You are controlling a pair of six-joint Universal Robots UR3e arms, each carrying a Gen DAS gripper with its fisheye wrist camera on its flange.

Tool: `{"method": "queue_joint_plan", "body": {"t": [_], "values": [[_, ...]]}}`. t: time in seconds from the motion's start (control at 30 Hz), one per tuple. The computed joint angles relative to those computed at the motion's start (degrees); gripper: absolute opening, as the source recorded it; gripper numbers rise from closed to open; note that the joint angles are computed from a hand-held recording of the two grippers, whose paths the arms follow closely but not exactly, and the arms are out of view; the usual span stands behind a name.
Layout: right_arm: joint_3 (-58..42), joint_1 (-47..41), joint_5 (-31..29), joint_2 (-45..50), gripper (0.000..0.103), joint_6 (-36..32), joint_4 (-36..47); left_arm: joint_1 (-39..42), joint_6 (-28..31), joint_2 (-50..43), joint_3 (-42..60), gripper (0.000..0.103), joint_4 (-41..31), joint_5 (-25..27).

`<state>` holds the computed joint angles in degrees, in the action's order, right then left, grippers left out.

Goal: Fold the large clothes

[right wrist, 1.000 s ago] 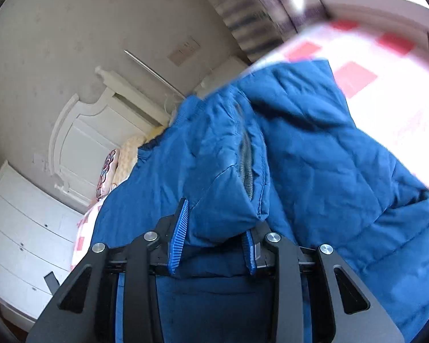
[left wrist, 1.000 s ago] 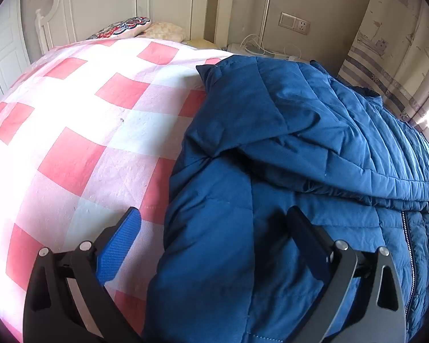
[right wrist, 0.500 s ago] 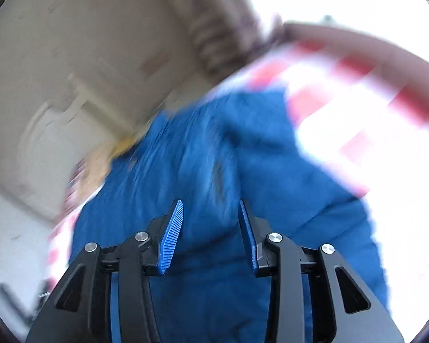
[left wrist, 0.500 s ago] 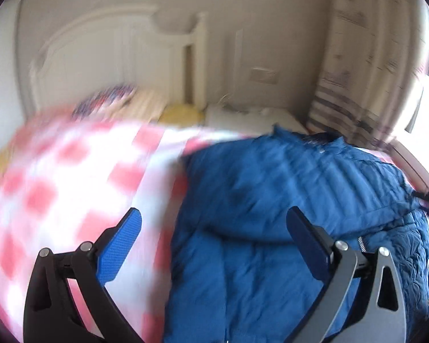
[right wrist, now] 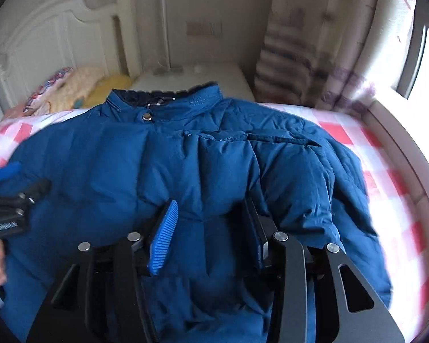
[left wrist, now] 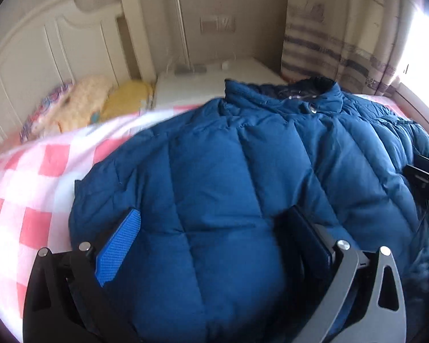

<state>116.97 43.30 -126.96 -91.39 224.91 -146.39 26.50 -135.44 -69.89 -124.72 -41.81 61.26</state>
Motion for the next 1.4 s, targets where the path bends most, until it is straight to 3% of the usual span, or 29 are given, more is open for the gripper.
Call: {"method": "queue_joint_plan", "body": {"t": [0.03, 0.13, 0.33, 0.43, 0.5, 0.53, 0.57, 0.6, 0.63, 0.67, 0.8, 1.1, 1.27, 1.4], "values": [[1.08, 0.20, -0.38, 0.85, 0.038, -0.58, -2.51, -0.23, -0.08, -0.04, -0.43, 0.101, 0.73, 0.29], [-0.97, 0.30, -0.83, 1.52, 0.038, -0.05, 0.93, -0.47, -0.09, -0.63, -0.88, 0.101, 1.95, 0.73], [3.98, -1.18, 1.94, -1.58, 0.038, -0.87, -4.36, -1.53, -1.26, -1.50, -0.85, 0.101, 3.92, 2.06], [1.38, -0.77, 1.16, -0.52, 0.039, -0.56, -1.20, -3.30, -2.93, -2.95, -0.25, 0.101, 5.73, 3.99], [-3.59, 0.42, 0.38, -1.30, 0.040, 1.46, 5.65, -4.16, -3.34, -3.30, -0.46, 0.101, 7.07, 5.26], [-3.97, 1.10, -0.60, -1.59, 0.041, 0.27, 3.80, -4.35, -3.47, -3.39, -0.48, 0.101, 7.30, 5.52], [-4.45, 2.26, -2.59, -1.54, 0.050, -1.63, 0.93, -4.45, -3.54, -3.41, -0.50, 0.101, 7.45, 5.71], [-5.56, 3.29, -5.11, -0.83, 0.078, -4.23, -1.83, -4.63, -3.64, -3.48, -0.55, 0.101, 7.75, 5.96], [-6.30, 3.14, -5.75, -0.13, 0.095, -5.72, -3.04, -4.85, -3.79, -3.59, -0.57, 0.101, 8.09, 6.26], [-6.89, 1.52, -4.14, 0.97, 0.099, -8.42, -4.37, -4.93, -3.84, -3.65, -0.56, 0.101, 8.27, 6.40], [-7.73, -4.71, 4.76, 8.90, 0.099, -15.02, -3.23, -4.87, -4.05, -3.67, -0.76, 0.101, 8.66, 6.47], [-4.07, -6.38, 7.73, 6.14, 0.099, -15.39, -7.58, -6.34, -5.89, -4.09, -1.24, 0.101, 11.39, 8.67], [-3.78, -6.72, 7.96, 5.91, 0.099, -15.71, -7.94, -9.98, -10.36, -6.92, -0.33, 0.101, 15.65, 13.30], [-3.42, -6.70, 8.03, 5.96, 0.099, -15.68, -8.51, -9.25, -10.51, -6.86, -0.08, 0.101, 14.95, 12.31]]}}
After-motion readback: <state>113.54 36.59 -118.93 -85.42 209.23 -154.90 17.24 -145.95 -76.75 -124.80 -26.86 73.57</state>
